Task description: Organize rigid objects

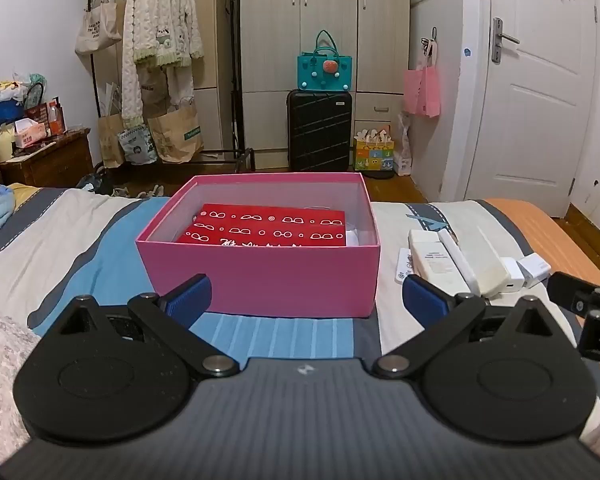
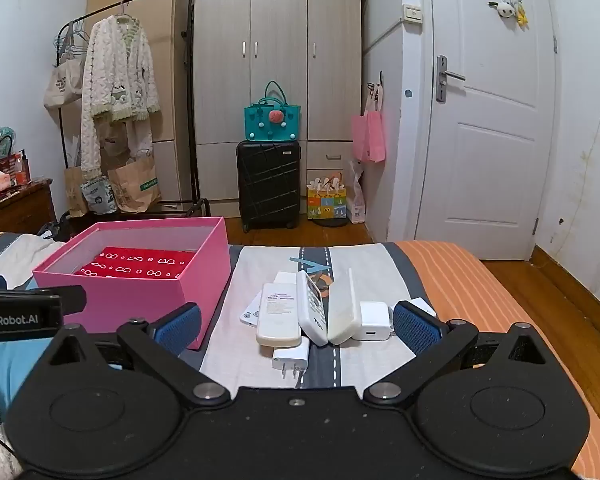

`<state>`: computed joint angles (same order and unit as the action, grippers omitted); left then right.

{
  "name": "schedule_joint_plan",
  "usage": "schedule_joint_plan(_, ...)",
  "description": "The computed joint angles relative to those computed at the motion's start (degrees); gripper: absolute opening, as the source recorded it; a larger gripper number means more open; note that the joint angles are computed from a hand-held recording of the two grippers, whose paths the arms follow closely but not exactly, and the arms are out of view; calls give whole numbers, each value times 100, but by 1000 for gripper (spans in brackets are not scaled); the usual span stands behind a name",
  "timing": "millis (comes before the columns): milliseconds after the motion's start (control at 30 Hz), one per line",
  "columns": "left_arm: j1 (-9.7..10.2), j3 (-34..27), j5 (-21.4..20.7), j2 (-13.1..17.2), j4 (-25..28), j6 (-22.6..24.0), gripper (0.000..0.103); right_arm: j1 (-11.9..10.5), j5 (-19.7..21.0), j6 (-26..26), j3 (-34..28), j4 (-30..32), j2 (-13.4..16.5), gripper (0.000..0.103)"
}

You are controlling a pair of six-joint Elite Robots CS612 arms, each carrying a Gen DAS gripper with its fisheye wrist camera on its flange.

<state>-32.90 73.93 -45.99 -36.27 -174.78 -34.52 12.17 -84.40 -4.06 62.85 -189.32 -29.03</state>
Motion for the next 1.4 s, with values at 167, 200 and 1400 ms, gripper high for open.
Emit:
schedule_joint_plan(167, -9, -19, 15, 0, 69, 65, 103, -8, 2, 44, 41, -8, -25, 103)
schedule_joint_plan(200, -7, -24, -8, -1, 85, 60, 103, -3, -7, -3, 0, 75, -11, 103)
schedule_joint_plan(1400, -27, -37, -250, 16, -28, 70, 103, 39, -346, 169, -105, 362, -2, 103)
